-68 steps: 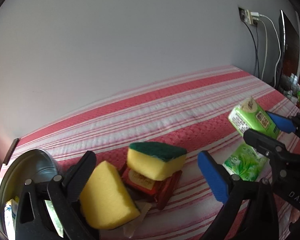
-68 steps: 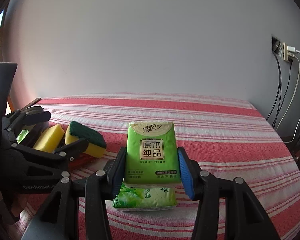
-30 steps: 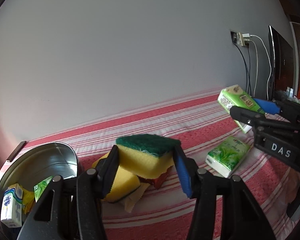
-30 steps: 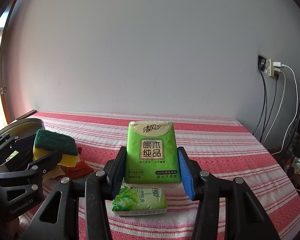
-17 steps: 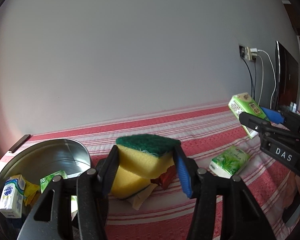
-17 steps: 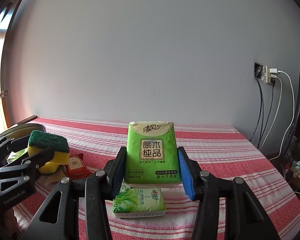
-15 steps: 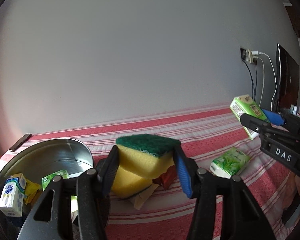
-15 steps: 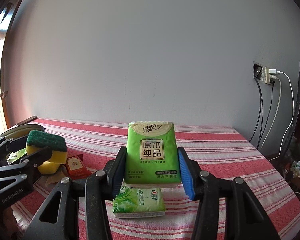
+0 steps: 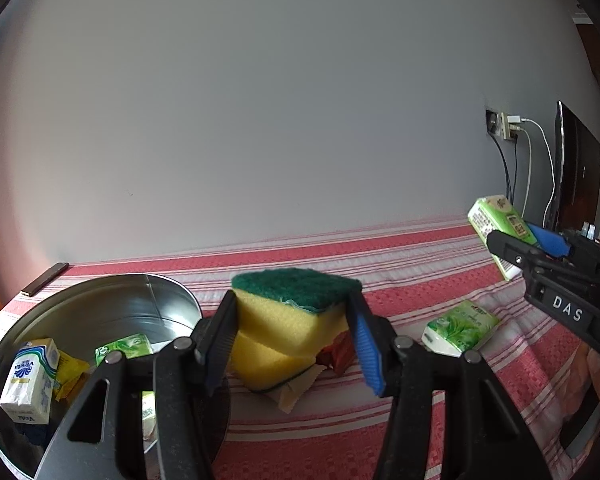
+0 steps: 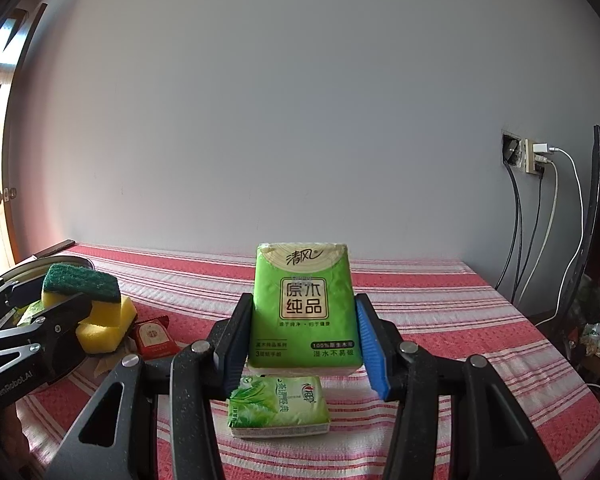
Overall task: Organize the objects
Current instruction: 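Carry the sponge and green tissue pack over the metal tin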
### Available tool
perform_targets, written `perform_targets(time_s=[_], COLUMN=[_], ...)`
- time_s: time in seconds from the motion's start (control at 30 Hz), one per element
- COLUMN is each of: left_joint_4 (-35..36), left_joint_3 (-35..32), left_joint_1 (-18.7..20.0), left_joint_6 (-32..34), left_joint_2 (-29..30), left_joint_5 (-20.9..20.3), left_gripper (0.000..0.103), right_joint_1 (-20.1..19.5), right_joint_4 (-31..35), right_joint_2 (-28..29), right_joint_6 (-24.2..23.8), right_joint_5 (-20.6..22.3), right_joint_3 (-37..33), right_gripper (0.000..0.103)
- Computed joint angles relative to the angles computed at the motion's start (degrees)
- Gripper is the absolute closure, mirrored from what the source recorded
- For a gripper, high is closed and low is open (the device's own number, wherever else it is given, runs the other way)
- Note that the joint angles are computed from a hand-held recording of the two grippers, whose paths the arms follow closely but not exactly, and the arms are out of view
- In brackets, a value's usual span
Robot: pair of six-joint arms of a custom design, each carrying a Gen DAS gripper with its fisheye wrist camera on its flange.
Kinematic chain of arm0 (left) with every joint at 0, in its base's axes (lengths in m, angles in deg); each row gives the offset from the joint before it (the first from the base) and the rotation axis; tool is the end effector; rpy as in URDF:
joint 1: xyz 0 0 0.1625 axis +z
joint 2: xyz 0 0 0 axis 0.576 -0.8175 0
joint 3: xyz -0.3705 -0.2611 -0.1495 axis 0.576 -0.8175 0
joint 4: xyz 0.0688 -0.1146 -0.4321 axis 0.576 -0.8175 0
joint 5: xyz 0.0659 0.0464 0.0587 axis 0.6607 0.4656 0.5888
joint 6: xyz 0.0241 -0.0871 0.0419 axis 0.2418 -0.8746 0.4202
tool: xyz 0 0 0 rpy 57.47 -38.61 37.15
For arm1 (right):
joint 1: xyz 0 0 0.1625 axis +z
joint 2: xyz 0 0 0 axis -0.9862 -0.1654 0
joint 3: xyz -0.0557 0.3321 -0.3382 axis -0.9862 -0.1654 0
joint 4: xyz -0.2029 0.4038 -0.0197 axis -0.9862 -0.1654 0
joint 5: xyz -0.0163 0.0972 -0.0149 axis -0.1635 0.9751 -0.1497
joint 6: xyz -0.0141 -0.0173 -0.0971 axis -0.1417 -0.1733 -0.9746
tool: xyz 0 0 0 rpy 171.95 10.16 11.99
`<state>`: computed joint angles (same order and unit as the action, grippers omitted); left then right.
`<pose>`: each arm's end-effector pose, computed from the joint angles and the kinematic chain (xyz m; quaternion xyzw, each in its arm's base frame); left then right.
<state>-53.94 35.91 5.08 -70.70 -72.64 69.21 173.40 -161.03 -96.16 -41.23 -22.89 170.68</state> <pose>-0.2723 -0.5083 0.0933 0.3064 0.7642 -0.4929 0.2814 0.1365 -0.5058 0.1893 0.2487 -0.7350 0.5504 0.3083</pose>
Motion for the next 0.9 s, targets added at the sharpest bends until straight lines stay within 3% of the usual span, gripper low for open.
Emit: perform_targets(time_s=[0.9], left_joint_4=[-3.92], left_joint_3=[2.75], left_joint_1=[-1.11], left_joint_6=[1.09], left_joint_2=[-1.89], left_joint_5=[-1.48], left_gripper=[0.049], right_joint_1=[1.20], right_joint_4=[0.12], right_joint_2=[0.20], right_joint_6=[0.54], right_joint_5=[1.56], right_joint_3=[2.51], right_gripper=[0.051])
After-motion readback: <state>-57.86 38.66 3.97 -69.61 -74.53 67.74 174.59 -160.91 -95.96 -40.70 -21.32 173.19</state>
